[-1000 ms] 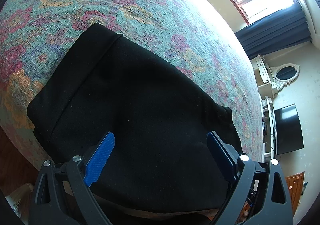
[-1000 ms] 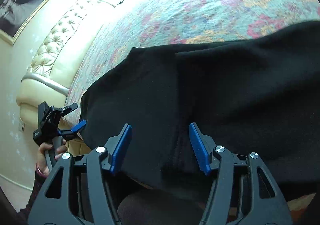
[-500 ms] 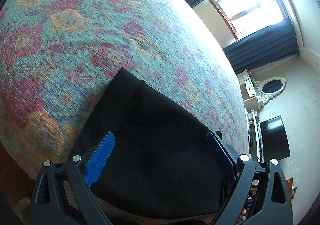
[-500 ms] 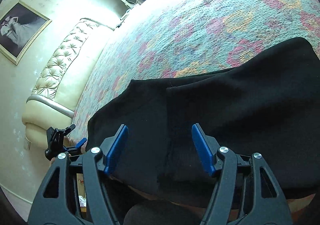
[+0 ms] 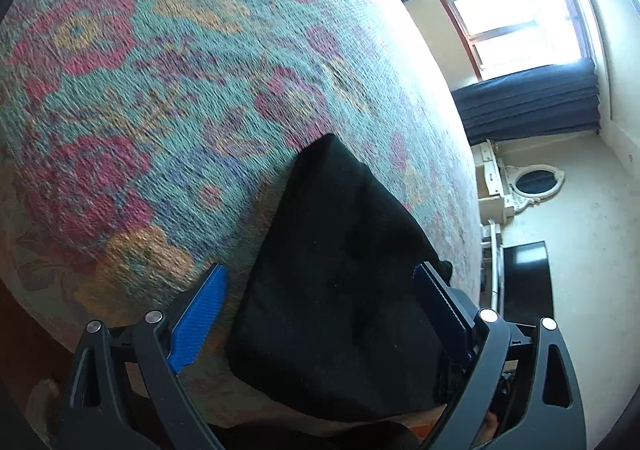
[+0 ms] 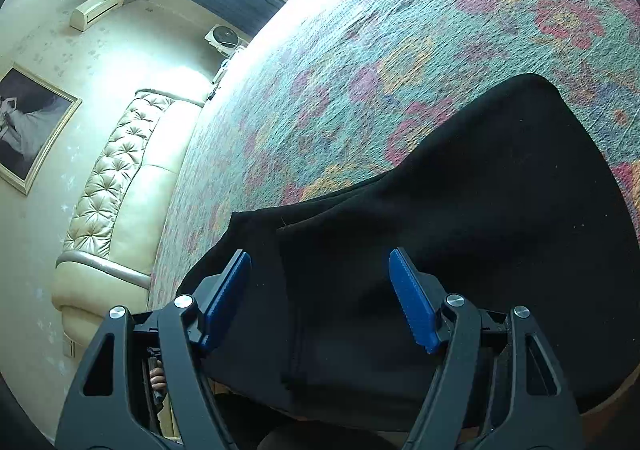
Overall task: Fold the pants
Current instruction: 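Grasp the trouser edge with the left tool while the right tool smooths the fabric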
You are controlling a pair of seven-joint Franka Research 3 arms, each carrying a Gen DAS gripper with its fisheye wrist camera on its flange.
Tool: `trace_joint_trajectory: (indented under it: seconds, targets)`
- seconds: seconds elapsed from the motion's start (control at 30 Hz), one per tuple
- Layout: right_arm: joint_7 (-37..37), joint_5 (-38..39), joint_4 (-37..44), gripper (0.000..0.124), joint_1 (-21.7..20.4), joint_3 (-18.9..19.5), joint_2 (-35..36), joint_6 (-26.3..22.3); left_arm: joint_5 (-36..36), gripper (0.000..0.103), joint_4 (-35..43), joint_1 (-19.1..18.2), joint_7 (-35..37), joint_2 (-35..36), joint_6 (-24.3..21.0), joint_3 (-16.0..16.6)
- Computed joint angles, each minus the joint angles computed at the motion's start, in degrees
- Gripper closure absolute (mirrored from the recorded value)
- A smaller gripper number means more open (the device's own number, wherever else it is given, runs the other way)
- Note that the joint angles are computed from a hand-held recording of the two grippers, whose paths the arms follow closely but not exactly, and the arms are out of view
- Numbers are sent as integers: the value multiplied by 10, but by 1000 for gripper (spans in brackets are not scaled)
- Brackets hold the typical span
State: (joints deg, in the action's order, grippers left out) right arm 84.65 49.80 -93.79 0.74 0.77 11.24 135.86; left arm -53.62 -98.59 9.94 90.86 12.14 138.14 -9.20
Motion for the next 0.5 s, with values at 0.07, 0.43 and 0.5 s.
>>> trace_joint_trajectory:
  seconds: [0.07, 0.43, 0.5]
  targets:
    - [-4, -5, 3, 52, 1, 1, 2, -4, -35, 11, 4, 11, 38, 5, -35, -6]
    - [-9, -10, 6, 52, 4, 4, 5, -20, -177, 22, -34, 21, 134, -7, -87, 10]
    - [-10, -10, 5, 52, 5, 4, 5, -22, -94, 38, -21, 10, 107, -5, -91, 17]
